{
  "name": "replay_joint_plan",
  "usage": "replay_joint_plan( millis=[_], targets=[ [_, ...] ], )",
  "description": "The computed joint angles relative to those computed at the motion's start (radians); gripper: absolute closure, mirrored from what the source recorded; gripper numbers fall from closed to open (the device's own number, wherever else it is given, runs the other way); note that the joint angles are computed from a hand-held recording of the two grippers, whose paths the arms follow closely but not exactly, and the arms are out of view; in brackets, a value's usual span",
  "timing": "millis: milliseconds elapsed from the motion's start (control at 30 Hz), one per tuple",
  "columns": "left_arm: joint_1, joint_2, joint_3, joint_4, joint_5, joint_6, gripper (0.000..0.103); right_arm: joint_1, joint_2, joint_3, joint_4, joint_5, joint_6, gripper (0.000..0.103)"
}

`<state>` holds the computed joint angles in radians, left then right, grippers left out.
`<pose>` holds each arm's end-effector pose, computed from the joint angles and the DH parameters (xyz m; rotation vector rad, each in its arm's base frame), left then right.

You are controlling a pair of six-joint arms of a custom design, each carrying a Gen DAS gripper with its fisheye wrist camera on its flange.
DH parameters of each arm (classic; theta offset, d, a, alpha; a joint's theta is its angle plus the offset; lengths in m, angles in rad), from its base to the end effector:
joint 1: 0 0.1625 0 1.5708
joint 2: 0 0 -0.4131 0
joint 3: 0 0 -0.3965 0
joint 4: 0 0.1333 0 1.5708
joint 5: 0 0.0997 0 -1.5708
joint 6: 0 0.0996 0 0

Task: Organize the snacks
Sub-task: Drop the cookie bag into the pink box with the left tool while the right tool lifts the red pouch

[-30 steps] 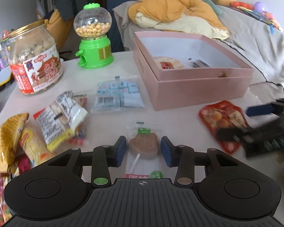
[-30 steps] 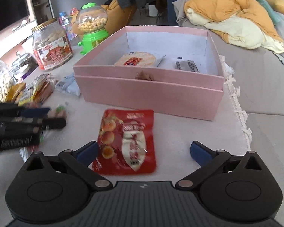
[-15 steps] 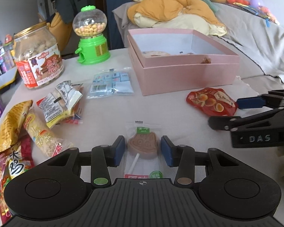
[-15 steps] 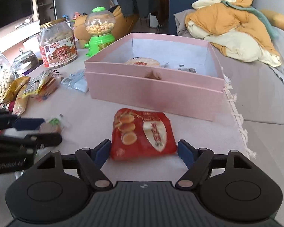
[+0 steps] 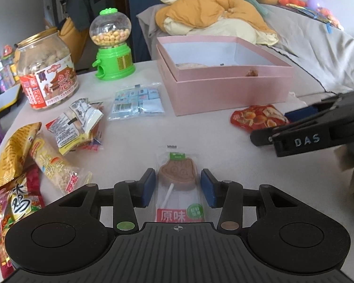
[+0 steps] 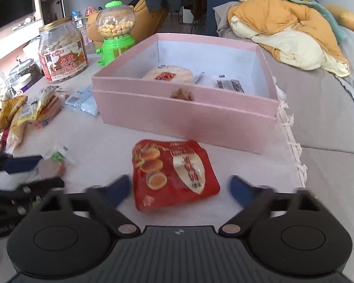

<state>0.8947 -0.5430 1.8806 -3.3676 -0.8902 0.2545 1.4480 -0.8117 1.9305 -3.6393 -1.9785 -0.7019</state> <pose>-0.2032 -0.5665 -0.0350 0.9256 2.2991 -0.7475 0.0208 -0.5969 0.1334 0.4155 -2.2366 0.8780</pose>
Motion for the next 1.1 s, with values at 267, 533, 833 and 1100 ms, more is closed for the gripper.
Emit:
replay_joint_plan(
  millis=[267,533,833,1100],
  targets=[
    [0.002,0.004,0.027,-0.071,-0.015,0.022,0.054,-0.003,-0.089,0.072,0.097,0.03,0.014,0.03],
    [-0.036,-0.017,0.037,-0.12,0.009,0.053,0.063,-0.015,-0.132,0.116,0.096,0.038,-0.007,0.03],
    [-0.055,-0.006,-0.127,-0.139,-0.119,-0.007,0.063,-0.015,-0.176,0.184,0.003,0.102,-0.006,0.03],
    [0.057,0.18,-0.627,0.264,-0.308,-0.188,0.061,0.053,-0.176,0.125,0.02,0.007,-0.001,0.057]
  ],
)
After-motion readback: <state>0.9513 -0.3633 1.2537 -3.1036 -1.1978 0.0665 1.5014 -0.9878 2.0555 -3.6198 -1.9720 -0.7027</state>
